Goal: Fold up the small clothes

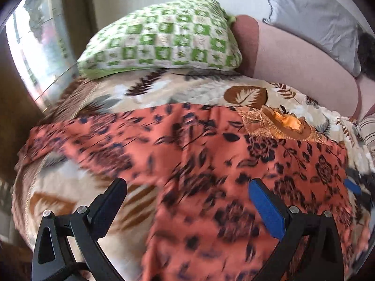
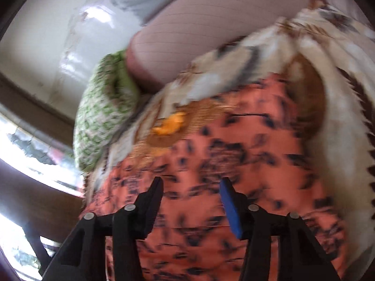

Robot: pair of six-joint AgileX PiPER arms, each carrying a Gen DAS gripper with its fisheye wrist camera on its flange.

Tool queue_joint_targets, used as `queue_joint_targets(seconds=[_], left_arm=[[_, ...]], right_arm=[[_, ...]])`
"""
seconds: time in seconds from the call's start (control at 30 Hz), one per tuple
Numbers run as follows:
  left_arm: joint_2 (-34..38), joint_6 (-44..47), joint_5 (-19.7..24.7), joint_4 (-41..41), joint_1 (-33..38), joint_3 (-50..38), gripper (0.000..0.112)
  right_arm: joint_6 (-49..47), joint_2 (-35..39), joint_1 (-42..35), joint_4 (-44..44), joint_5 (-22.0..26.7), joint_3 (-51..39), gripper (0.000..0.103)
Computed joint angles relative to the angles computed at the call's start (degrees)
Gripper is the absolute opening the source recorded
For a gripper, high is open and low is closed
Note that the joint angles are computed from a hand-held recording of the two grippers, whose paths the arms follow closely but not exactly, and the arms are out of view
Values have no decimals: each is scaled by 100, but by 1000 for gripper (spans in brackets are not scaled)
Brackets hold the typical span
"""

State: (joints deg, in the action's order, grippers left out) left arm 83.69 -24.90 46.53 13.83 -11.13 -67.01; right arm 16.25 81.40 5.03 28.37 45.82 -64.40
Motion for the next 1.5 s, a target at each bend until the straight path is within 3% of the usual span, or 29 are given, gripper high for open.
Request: queue_joint_targets(seconds=[0.1, 0.2, 0.27, 0.37, 0.47, 0.57, 0.7, 0.83, 0.93, 1.23, 1.37, 1.47, 1.5], left_arm=[[1058, -347, 131, 290, -114, -555, 103], [2040, -153, 807, 129, -10, -1199, 102], [1885, 79, 695, -125, 166, -1031, 101], [980, 502, 345, -253, 522, -473, 101], [22, 1302, 254, -727, 1561, -84, 101], [-233, 2176, 379, -1349, 3013, -196, 101], [188, 2910, 593, -1958, 4672, -682, 101], [876, 3449, 797, -3042, 6169, -1336, 100], [1394, 3713, 1118, -3993, 6922, -1647, 85], [2276, 3366, 995, -4952, 7054, -1885, 83], [2653, 3065, 679, -5168, 6818, -1961, 77], [2655, 3146, 114, -5511, 6785, -1754, 74], [2708, 3171, 27, -5634, 6799, -1770, 64]], right_arm=[[-62, 315, -283, -95, 217, 201, 51], [-391, 328, -507, 233, 268, 310, 45], [-205, 334, -460, -33, 650, 8, 49], [-310, -72, -417, 77, 719, 66, 61], [-293, -592, -37, 135, 569, 314, 66], [-83, -1057, 626, 96, 268, 666, 66], [449, -1361, 1422, 21, -214, 1178, 66], [745, -1370, 1806, -201, -249, 1373, 66], [855, -1410, 1802, -347, -269, 1386, 66], [953, -1349, 1832, -671, -243, 1288, 66], [852, -1321, 1728, -560, -241, 1289, 66], [921, -1308, 1720, -761, -156, 1193, 66], [936, -1294, 1727, -819, -127, 1158, 66]])
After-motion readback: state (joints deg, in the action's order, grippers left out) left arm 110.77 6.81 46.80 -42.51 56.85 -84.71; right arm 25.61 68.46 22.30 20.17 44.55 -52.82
